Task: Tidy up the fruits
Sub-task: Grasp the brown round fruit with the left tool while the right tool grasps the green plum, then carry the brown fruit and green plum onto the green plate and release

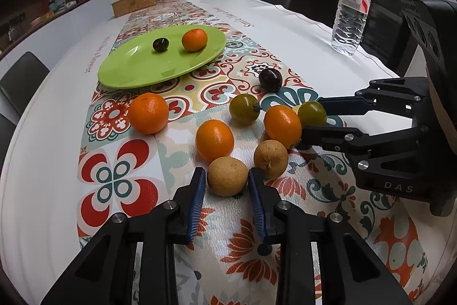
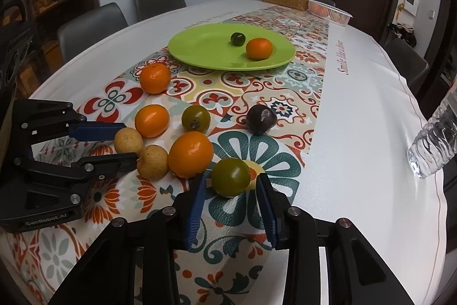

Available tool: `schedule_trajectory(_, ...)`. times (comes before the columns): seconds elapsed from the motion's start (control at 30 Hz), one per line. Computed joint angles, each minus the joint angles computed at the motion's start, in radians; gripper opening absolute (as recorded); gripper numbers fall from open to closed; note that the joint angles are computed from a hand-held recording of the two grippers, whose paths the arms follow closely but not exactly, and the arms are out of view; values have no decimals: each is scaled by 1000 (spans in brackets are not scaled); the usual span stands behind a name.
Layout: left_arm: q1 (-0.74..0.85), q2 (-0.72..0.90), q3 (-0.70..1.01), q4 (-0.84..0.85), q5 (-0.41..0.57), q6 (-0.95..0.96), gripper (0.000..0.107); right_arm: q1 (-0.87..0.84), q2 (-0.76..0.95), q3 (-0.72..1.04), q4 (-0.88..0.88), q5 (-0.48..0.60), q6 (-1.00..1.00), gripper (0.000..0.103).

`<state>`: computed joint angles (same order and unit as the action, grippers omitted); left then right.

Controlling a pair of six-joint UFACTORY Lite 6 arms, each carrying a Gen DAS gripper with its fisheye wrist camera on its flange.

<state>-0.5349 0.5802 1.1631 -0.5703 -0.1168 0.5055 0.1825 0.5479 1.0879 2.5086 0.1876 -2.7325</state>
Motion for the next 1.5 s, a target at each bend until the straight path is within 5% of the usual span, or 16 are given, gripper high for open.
schedule_trajectory(0.2, -2, 0, 3, -46, 3, 37, 29, 1, 13, 14, -31, -6, 28, 29)
schedule_trajectory(0.8, -35, -164, -119, -153, -45, 49, 29, 1, -160, -124, 46, 32, 1, 29)
schedule_trajectory(1.27, -56, -316, -163, -524, -98, 405, 29, 52, -312, -178, 112, 28, -52, 29)
schedule_trajectory(1.5, -10, -318, -109, -638, -66, 546, 29, 67, -287, -94, -20, 9, 94, 29)
